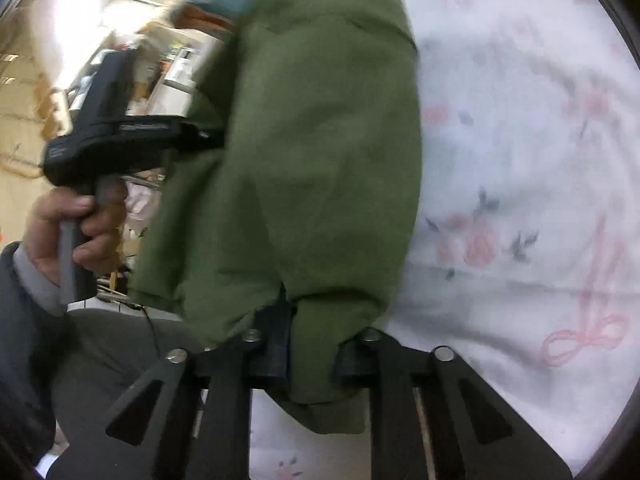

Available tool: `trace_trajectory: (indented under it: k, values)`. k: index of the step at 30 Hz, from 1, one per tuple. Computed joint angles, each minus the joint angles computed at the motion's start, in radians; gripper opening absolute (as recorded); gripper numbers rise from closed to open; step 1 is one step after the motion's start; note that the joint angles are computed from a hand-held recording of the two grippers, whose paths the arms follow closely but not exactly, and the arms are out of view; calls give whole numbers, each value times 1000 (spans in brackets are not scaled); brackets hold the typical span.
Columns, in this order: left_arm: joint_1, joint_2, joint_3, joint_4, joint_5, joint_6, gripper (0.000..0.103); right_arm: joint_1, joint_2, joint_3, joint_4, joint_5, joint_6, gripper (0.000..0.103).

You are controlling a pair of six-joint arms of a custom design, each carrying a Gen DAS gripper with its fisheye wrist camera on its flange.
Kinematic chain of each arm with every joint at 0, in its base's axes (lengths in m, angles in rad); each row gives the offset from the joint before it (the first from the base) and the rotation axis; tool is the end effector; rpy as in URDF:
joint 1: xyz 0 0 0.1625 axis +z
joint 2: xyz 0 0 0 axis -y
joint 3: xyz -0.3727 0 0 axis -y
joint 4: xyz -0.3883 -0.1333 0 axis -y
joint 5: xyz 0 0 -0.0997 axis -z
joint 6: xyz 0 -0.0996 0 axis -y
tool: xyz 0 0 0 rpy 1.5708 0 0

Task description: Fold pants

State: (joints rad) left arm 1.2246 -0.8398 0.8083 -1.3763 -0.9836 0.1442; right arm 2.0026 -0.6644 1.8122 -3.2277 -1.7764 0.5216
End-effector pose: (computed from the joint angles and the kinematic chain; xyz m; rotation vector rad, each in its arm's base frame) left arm -0.0676 -0.7430 0.3542 0.6772 2.4478 0.1289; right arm 0.3484 -0.4862 0.0017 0.2132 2.9674 -0.8283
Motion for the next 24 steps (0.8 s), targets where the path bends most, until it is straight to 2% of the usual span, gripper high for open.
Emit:
trace_trajectory:
  k: [2, 3, 6, 8, 10, 11, 13, 14, 15, 17, 18, 19, 20, 21, 23, 24]
  values:
    - [-6, -31, 12, -12, -52, -24, 11, 12, -59, 44, -19, -12, -13, 12]
    - [-16, -66, 43, -36, -94, -24, 11, 26, -102, 67, -10, -47, -38, 12]
    - [-35, -163, 166, -127, -178, -89, 11, 36, -229, 114, 78, -99, -85, 11]
    - [-47, -261, 330, -260, -240, -133, 11, 31, -309, 140, 151, -136, -118, 11]
    - [-67, -328, 464, -359, -257, -159, 11, 17, -387, 153, 257, -178, -158, 11]
    - [-70, -369, 543, -421, -290, -194, 11, 6, -425, 159, 311, -198, -177, 11]
    - [-69, -437, 678, -531, -351, -261, 11, -16, -469, 165, 380, -226, -206, 12]
    - [-67, -467, 745, -577, -376, -286, 11, -31, -488, 176, 412, -266, -213, 12]
    - [-68, -496, 817, -608, -398, -321, 13, -40, -475, 159, 429, -282, -194, 13]
    - [-79, -520, 910, -580, -381, -410, 14, -95, -500, 224, 407, -255, -88, 19]
    - [-81, -520, 925, -584, -366, -418, 16, -115, -504, 258, 384, -249, -33, 22]
    - [-91, -526, 949, -597, -334, -417, 21, -125, -509, 293, 337, -247, -6, 25]
    - [-96, -526, 955, -599, -317, -405, 22, -131, -512, 330, 272, -239, 17, 27]
    - [-94, -515, 937, -570, -320, -383, 28, -134, -520, 360, 229, -231, 44, 27]
    - [-75, -486, 875, -491, -350, -366, 44, -121, -539, 374, 236, -266, 76, 34]
    - [-77, -478, 851, -456, -333, -374, 59, -112, -556, 386, 242, -294, 84, 45]
